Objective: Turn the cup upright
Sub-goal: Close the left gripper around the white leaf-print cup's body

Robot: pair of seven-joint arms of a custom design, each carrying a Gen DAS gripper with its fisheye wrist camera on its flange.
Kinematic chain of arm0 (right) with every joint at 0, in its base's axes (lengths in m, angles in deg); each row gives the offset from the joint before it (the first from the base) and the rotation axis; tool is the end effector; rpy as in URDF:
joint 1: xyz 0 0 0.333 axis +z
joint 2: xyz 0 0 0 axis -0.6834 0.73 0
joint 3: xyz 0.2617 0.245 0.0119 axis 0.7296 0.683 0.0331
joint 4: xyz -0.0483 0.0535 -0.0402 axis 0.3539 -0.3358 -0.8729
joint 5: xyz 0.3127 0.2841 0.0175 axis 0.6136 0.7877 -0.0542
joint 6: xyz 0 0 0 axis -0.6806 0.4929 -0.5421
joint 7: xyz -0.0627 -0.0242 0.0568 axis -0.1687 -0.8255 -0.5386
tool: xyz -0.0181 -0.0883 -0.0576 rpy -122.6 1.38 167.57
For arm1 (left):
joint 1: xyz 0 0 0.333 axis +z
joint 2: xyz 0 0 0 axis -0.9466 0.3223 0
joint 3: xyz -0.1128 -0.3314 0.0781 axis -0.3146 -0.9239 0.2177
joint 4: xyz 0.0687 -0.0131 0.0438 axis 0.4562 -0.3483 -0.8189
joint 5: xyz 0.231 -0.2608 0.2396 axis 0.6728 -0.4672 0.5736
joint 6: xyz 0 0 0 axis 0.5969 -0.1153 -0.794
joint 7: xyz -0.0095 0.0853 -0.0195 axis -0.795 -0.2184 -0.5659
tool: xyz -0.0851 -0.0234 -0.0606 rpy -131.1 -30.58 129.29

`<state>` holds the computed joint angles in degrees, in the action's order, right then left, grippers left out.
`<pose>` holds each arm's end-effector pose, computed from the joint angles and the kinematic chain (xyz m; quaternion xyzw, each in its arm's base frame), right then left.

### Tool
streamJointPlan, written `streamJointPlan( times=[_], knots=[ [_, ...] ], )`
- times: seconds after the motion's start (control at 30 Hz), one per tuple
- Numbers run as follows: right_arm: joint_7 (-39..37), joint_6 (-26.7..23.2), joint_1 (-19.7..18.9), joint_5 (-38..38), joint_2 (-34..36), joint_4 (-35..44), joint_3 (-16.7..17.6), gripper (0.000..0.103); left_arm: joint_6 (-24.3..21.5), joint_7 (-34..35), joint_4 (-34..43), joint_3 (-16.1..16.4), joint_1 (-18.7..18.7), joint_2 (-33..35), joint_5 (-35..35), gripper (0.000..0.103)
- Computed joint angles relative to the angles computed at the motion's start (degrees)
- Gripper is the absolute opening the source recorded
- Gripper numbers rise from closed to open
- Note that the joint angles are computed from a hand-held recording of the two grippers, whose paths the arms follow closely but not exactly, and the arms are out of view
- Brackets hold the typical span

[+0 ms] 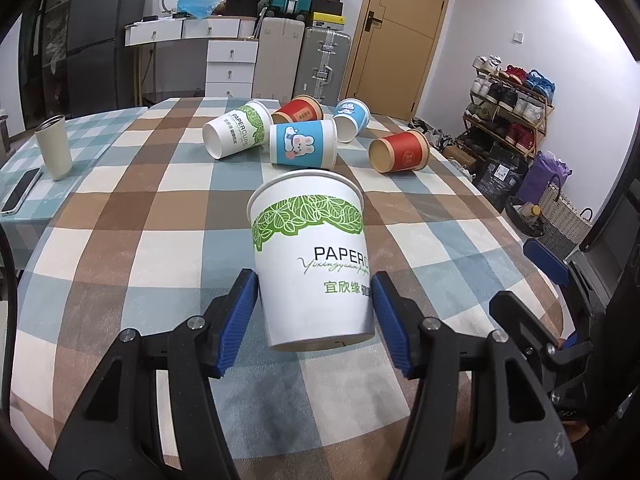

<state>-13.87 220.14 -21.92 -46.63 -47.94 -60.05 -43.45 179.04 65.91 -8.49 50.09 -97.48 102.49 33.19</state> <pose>0.7364 0.4023 0.5113 -0.7506 0.3391 -0.2335 0.5168 0.6682 -0.4074 0.5734 -0.7329 0.5230 -0.3341 0.2786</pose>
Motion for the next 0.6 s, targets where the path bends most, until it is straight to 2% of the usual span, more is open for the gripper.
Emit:
streamJointPlan(
  times=[0.6],
  knots=[
    [-0.71,0.03,0.06,-0.16,-0.48,-0.89,0.16,0.103,2.22,-1.55,-4.02,-1.23,-0.69,-1.56,-0.78,0.056]
  ],
)
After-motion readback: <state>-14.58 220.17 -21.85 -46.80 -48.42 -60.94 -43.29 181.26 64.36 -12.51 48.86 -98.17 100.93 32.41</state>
